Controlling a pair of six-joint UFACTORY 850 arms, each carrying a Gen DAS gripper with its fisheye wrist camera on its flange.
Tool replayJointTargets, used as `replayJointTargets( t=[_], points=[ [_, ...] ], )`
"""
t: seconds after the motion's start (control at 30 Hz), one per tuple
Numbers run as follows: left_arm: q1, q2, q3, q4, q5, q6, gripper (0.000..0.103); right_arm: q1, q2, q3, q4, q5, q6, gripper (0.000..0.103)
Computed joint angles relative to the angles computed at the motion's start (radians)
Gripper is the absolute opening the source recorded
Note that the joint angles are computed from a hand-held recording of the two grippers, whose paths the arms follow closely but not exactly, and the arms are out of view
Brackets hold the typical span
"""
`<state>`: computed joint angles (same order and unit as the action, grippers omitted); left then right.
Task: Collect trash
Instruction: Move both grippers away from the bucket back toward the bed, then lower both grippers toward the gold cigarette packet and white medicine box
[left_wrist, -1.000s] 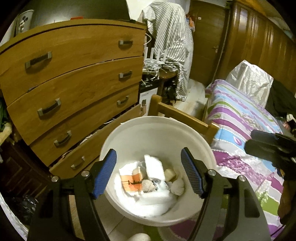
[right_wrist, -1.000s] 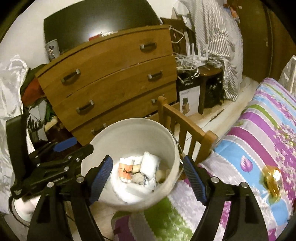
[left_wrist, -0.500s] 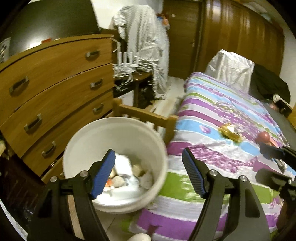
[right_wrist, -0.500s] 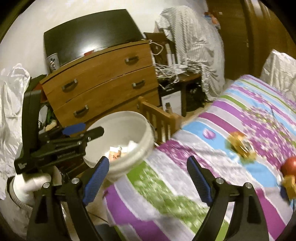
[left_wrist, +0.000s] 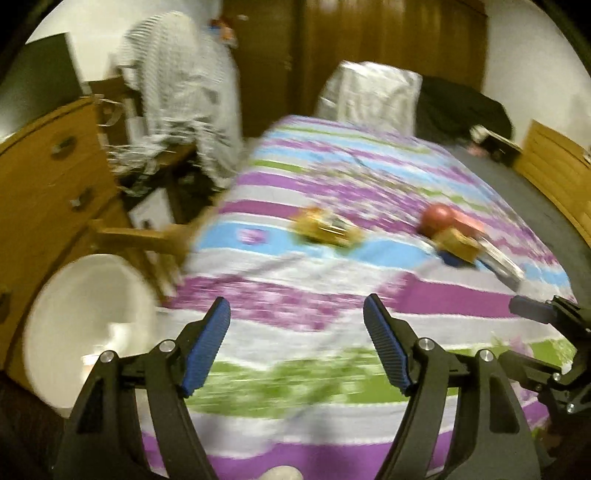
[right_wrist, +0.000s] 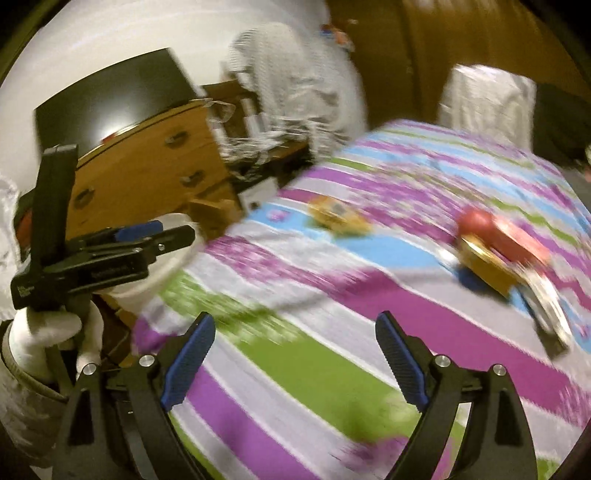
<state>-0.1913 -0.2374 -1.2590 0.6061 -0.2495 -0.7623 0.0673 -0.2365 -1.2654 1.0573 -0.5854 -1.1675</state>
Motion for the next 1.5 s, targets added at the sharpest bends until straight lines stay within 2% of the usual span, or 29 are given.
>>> replayJointTargets(
  t=[0.23, 0.47, 0.53, 0.63, 0.77, 0.9, 1.0, 1.03, 1.13, 1.3, 1.37, 1.5],
  points=[
    [-0.098, -0.136, -0.109, -0.317, -0.017, 0.319, 0.071, -0.149, 0.005, 0.065, 0.005, 0.015, -0.03, 0.089],
    [-0.131, -0.229, -0.18, -0.531, -0.057, 0.529, 0.071, -0.217, -0.05, 0.041, 0.006, 0.02, -0.065, 0.089],
    [-0.13, -0.249, -0.193, -0.557, -0.063, 0.544, 0.071, -0.201, -0.096, -0.016, -0.003, 0.042, -0.111, 0.088],
    [-0.126, -0.261, -0.204, -0.587, -0.068, 0.565, 0.071, -0.177, -0.181, -0.128, -0.071, 0.078, -0.083, 0.088],
    [-0.107, -0.26, -0.196, -0.634, -0.065, 0.602, 0.071, -0.139, -0.36, -0.36, -0.248, 0.125, 0.015, 0.088],
    [-0.083, -0.252, -0.18, -0.678, -0.071, 0.627, 0.071, -0.112, -0.505, -0.563, -0.433, 0.108, 0.179, 0.088],
    [-0.066, -0.251, -0.17, -0.739, -0.076, 0.674, 0.071, -0.093, -0.58, -0.659, -0.557, 0.062, 0.297, 0.072],
    [-0.061, -0.248, -0.165, -0.767, -0.073, 0.698, 0.071, -0.088, -0.577, -0.65, -0.57, 0.061, 0.316, 0.067],
    [-0.049, -0.244, -0.162, -0.859, -0.073, 0.777, 0.071, -0.067, -0.516, -0.559, -0.513, 0.029, 0.269, 0.062],
    [-0.028, -0.237, -0.154, -0.973, -0.072, 0.859, 0.072, -0.062, -0.375, -0.364, -0.212, -0.168, -0.016, 0.061],
    [-0.018, -0.225, -0.141, -0.994, -0.065, 0.864, 0.073, -0.074, -0.33, -0.301, -0.143, -0.231, -0.054, 0.061],
    [-0.01, -0.216, -0.137, -0.964, -0.061, 0.84, 0.074, -0.116, -0.251, -0.188, -0.058, -0.217, -0.105, 0.065]
  ],
)
